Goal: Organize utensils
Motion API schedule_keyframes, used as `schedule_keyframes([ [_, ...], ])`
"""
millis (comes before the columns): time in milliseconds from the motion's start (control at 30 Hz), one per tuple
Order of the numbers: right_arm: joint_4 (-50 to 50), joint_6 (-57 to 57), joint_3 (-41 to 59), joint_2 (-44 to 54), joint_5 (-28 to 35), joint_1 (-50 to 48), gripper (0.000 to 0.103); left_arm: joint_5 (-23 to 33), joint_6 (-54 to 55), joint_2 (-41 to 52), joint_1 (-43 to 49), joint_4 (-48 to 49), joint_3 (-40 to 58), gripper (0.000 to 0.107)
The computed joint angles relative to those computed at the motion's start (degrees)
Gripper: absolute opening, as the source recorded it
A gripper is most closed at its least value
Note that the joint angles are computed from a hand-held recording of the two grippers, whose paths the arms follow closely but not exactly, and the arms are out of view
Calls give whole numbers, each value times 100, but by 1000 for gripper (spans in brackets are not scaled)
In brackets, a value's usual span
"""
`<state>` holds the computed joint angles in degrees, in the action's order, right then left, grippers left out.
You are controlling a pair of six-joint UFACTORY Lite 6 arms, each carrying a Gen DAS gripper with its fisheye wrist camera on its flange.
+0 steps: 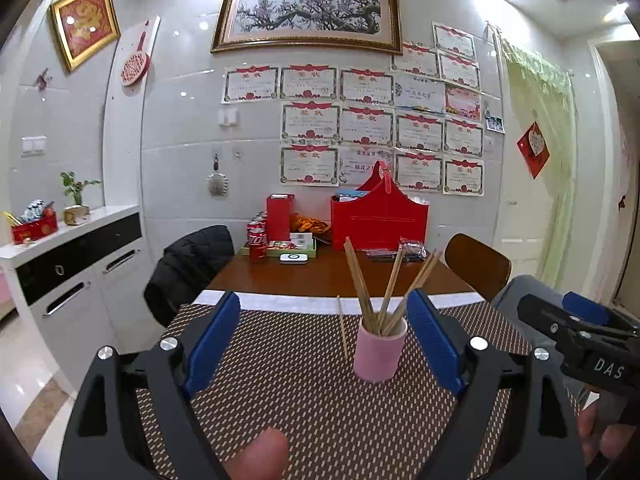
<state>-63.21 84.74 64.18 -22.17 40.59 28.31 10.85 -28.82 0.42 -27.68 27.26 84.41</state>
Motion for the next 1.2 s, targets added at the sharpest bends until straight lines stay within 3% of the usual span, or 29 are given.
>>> schedule_keyframes([
  [100,-319,309,-96,-239,1169,1089,97,160,-831,-801,-140,836,-669,84],
  [433,-1060,989,358,-100,4698,4376,97,1334,-1517,-3227,-916,1495,-2059,84],
  [667,-1288,1093,712,208,5483,5164,97,1896,-1988,-3543,-1298,2042,-2135,87],
  [1200,-1191,1106,706,276,5614,5267,97,1750,-1265,-3349,-966,1291,-1957,87],
])
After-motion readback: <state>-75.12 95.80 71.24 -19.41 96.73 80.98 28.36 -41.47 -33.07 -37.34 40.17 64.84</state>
